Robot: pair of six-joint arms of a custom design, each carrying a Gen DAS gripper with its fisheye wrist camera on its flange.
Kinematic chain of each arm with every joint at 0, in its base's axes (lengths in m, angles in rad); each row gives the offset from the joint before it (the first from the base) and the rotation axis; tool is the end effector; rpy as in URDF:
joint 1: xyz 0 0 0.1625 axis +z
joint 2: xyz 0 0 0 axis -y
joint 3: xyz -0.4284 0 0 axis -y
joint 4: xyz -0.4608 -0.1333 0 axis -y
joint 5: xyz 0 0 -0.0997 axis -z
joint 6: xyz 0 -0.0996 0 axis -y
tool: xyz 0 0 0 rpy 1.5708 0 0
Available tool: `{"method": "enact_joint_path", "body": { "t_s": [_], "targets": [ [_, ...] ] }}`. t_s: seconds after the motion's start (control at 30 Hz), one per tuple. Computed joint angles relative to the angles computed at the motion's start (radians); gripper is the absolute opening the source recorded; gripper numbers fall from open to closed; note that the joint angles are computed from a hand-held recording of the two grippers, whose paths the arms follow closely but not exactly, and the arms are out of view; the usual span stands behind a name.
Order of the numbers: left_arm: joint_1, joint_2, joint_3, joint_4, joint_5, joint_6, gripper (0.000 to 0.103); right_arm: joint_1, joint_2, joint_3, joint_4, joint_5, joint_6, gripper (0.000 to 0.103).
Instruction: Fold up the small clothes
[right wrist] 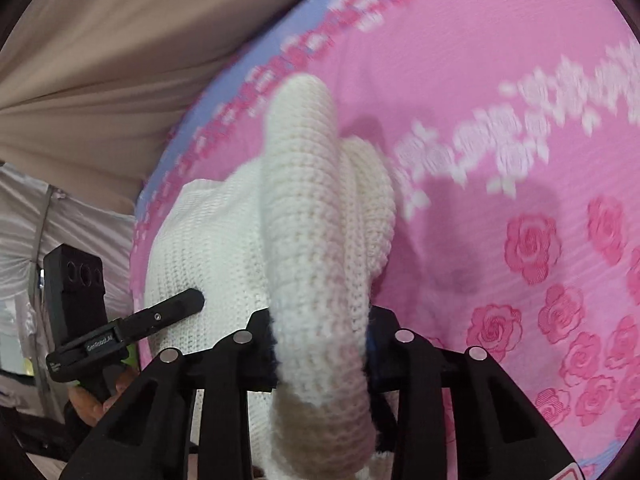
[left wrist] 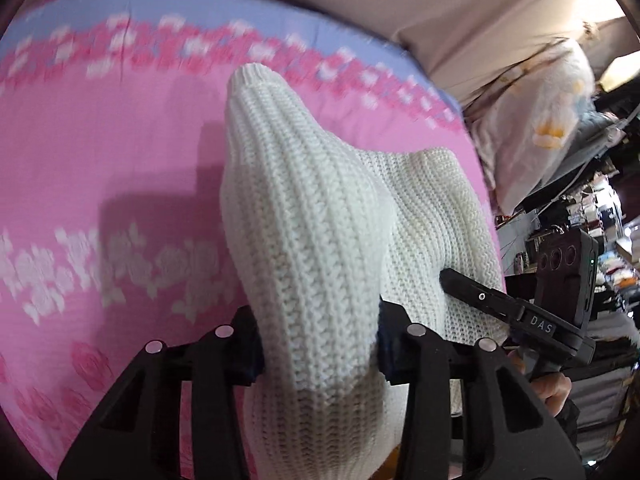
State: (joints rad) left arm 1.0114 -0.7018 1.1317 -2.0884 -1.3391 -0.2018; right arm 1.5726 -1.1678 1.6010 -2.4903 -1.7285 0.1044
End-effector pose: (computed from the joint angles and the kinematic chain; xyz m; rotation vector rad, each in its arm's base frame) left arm -0.3207 -0.8066 0.1592 0.5096 2.9045 -0.2476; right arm 0.1190 -0.7201 0.3228 -0.2071 -2.9157 0.7362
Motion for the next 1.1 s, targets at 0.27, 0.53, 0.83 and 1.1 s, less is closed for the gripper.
{"method": "enact_joint_path", "body": {
  "t_s": [0.27, 0.53, 0.83, 1.1],
  "targets": [
    [0.007, 0.107, -0.078, 0.042, 0.255, -0.005, 0.073, -0.009, 0.078, -0.083, 0.001, -0.142, 0.028, 0.043],
    [0.021, 0.134, -0.111, 0.061, 0.219, -0.054, 0.086, -0.028, 0.088, -0.057, -0.037, -0.117, 0.059, 0.069],
    [0.049, 0.159, -0.217, 0.155, 0.030, -0.103, 0.041, -0.053, 0.079, -0.057, -0.024, 0.033, 0.173, 0.038],
    [-0.013, 0.085, -0.305, 0.175, -0.100, 0.013, 0.038, 0.097, 0.032, -0.125, -0.049, -0.057, 0.068, 0.032]
  ]
}}
